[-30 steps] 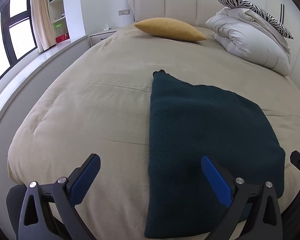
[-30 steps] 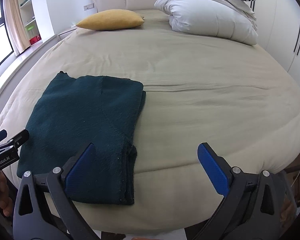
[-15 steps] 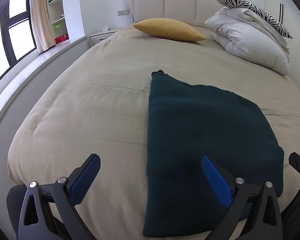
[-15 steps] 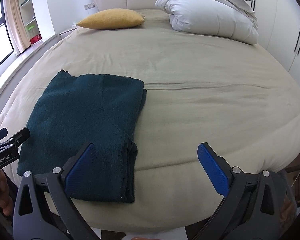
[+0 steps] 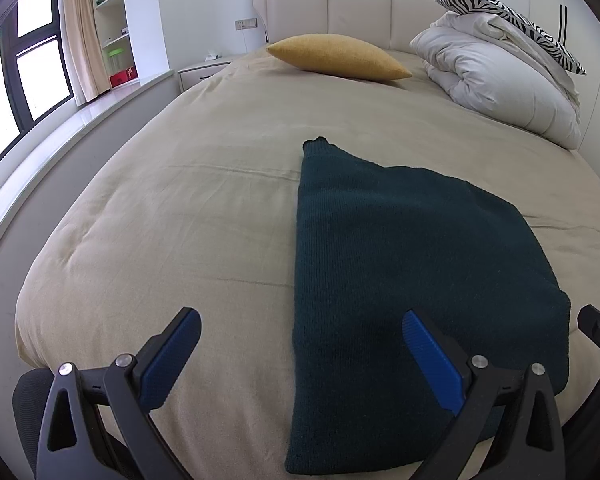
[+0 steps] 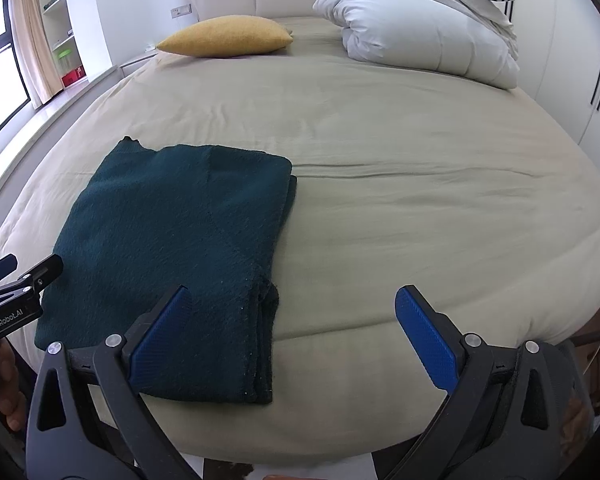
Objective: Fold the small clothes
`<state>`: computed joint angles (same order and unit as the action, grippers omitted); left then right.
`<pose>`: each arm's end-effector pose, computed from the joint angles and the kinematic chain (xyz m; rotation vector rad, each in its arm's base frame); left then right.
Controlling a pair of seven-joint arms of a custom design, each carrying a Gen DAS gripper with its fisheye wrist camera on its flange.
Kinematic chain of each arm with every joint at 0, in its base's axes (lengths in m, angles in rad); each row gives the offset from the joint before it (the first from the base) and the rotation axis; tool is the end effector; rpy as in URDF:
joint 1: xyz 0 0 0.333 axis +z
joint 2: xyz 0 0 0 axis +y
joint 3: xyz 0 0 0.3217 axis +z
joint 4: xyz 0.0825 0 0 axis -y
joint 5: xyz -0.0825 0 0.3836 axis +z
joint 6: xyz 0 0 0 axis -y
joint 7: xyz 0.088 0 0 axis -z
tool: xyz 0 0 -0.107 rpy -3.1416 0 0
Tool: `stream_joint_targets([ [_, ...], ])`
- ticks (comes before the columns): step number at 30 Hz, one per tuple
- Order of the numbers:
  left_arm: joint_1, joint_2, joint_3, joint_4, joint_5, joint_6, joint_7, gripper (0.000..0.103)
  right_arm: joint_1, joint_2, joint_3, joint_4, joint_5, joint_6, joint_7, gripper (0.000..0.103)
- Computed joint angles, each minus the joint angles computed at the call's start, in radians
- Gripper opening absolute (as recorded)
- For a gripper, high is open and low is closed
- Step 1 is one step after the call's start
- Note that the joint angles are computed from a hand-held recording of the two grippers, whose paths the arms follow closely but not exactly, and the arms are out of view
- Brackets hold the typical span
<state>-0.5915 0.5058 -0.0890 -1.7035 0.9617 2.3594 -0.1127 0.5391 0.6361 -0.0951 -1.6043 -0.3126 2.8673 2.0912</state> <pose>0.5487 -0.4211 0.3246 -2.0787 1.4342 -0.5214 0.6562 0.3464 0.3329 -2.0170 1.5915 -0.5307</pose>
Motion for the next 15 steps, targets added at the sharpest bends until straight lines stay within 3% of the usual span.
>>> stream_joint_targets([
  [15, 0.001, 0.001, 0.001, 0.000, 0.000, 0.003, 0.002, 0.103, 0.000, 0.000, 0.001, -0.001, 0.001, 0.001, -0.001, 0.103],
])
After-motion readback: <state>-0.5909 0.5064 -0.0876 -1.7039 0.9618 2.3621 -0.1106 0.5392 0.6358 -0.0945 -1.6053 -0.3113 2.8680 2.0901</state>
